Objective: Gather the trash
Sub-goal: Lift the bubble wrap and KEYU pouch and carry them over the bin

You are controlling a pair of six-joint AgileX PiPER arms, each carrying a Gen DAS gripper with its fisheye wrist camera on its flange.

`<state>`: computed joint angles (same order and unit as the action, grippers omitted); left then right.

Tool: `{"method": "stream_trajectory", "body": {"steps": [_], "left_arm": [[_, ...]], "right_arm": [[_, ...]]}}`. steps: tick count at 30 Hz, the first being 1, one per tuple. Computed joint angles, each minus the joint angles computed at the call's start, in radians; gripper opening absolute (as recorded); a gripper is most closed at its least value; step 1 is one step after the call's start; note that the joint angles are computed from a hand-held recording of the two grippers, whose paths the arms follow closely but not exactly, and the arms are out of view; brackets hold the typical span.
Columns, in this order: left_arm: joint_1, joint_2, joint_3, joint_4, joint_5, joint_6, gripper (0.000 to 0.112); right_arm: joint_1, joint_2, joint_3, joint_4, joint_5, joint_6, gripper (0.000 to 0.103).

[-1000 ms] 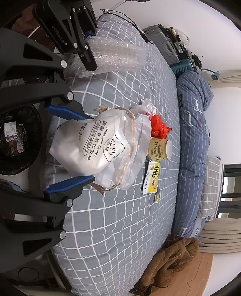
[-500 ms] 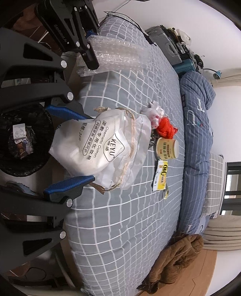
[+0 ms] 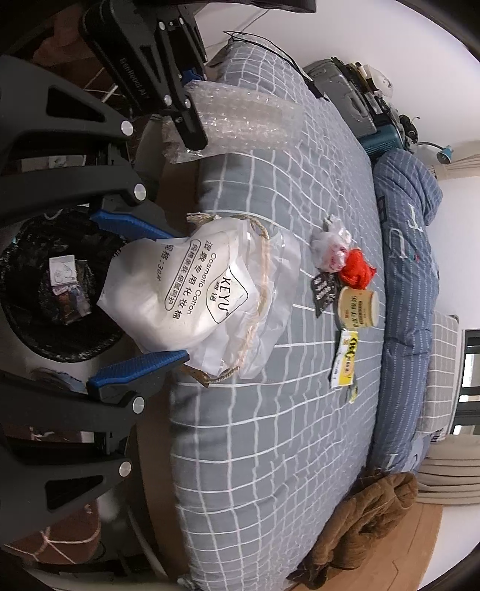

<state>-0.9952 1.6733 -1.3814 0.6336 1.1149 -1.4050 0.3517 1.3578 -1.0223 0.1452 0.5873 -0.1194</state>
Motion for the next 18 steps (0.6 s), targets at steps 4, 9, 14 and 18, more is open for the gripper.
{"method": "stream_trajectory", "body": {"steps": [4,9,14,18], "left_arm": [[-0.015,-0.002,0.018,-0.019,0.001,-0.014,0.034],[-0.029,0.002,0.053,-0.063,-0.022,-0.028,0.034],[-0.009,0.017,0.091,-0.112,-0.089,-0.022,0.034],[0.005,0.042,0.105,-0.137,-0.119,-0.008,0.034]], "right_arm": [[0.001,-0.016,0.030,0.004,0.021,0.004,0.054],[0.003,-0.014,0.057,0.007,0.050,0.017,0.054],[0.009,0.039,0.072,0.000,0.067,0.030,0.053],[0.012,0.083,0.074,0.000,0.071,0.028,0.053]]}}
